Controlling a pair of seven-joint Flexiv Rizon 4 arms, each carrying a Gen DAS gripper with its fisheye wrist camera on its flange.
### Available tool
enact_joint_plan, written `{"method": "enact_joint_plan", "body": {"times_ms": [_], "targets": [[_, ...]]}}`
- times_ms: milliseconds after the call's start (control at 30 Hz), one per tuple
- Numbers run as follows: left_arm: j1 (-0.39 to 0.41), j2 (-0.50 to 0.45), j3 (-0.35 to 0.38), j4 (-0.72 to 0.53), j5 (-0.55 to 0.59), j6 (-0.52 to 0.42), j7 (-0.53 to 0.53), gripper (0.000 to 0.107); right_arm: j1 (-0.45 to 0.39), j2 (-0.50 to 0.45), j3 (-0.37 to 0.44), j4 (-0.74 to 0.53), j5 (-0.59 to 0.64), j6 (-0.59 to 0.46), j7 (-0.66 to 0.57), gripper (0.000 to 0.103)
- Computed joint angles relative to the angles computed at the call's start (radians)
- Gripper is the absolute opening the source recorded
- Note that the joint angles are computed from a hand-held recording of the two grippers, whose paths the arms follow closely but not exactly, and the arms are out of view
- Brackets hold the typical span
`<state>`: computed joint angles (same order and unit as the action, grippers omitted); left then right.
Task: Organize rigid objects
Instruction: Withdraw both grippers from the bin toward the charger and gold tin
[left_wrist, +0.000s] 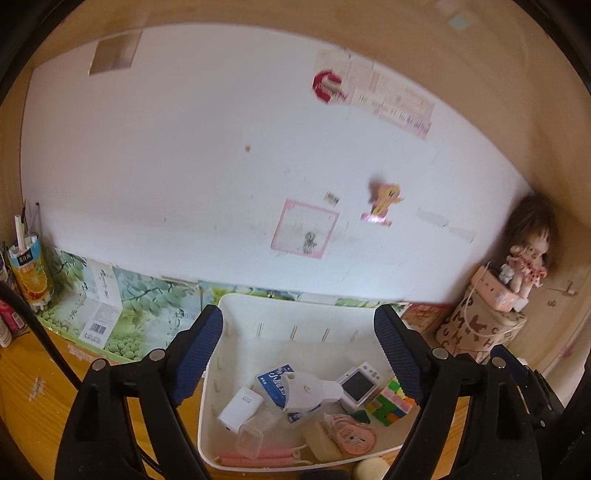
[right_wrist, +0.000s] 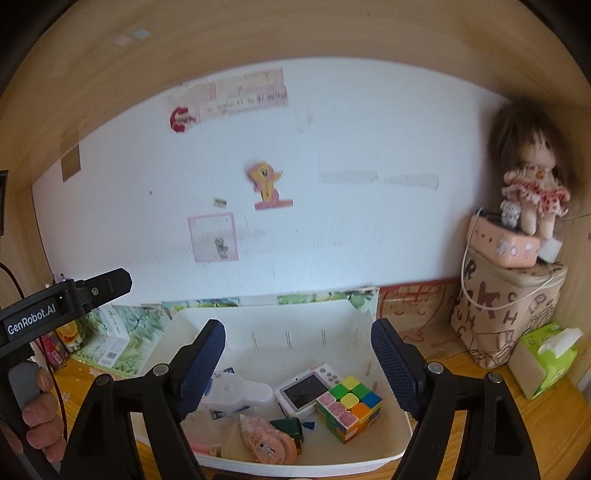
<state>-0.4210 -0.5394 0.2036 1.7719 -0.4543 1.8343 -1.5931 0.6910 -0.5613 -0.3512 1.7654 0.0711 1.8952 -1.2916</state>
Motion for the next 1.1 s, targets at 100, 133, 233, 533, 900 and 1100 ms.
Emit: {"method": "enact_joint_plan", "body": {"times_ms": [100,133,233,533,900,1100], "targets": [[0.012,0.031,-0.02,0.031,0.016,0.032,0.004,0.087,0.058,0.029,-0.055,0.038,0.037,0.024,-0.017,0.082],[0.011,0.041,-0.023,0.043,0.016,0.042,0.007,0.087,0.073,0.037,-0.068,0.046,0.049,0.027,-0.024,0.082],[0.011,0.069,-0.035,0.073,0.005,0.061,0.019,0.09,0.121,0.062,-0.107,0.074,0.092,0.042,-0.051,0.082],[-0.013,0.139,-0.052,0.166,-0.056,0.085,0.072,0.093,0.207,0.134,-0.149,0.144,0.223,0.083,-0.16,0.082],[-0.288,0.122,0.22,0.204,-0.185,-0.086,0.096,0.093,0.19,0.162,-0.098,0.205,0.263,0.06,-0.181,0.082],[-0.362,0.11,0.325,0.215,-0.129,-0.218,0.002,0.093,0.155,0.159,-0.062,0.243,0.226,0.035,-0.152,0.082]]}}
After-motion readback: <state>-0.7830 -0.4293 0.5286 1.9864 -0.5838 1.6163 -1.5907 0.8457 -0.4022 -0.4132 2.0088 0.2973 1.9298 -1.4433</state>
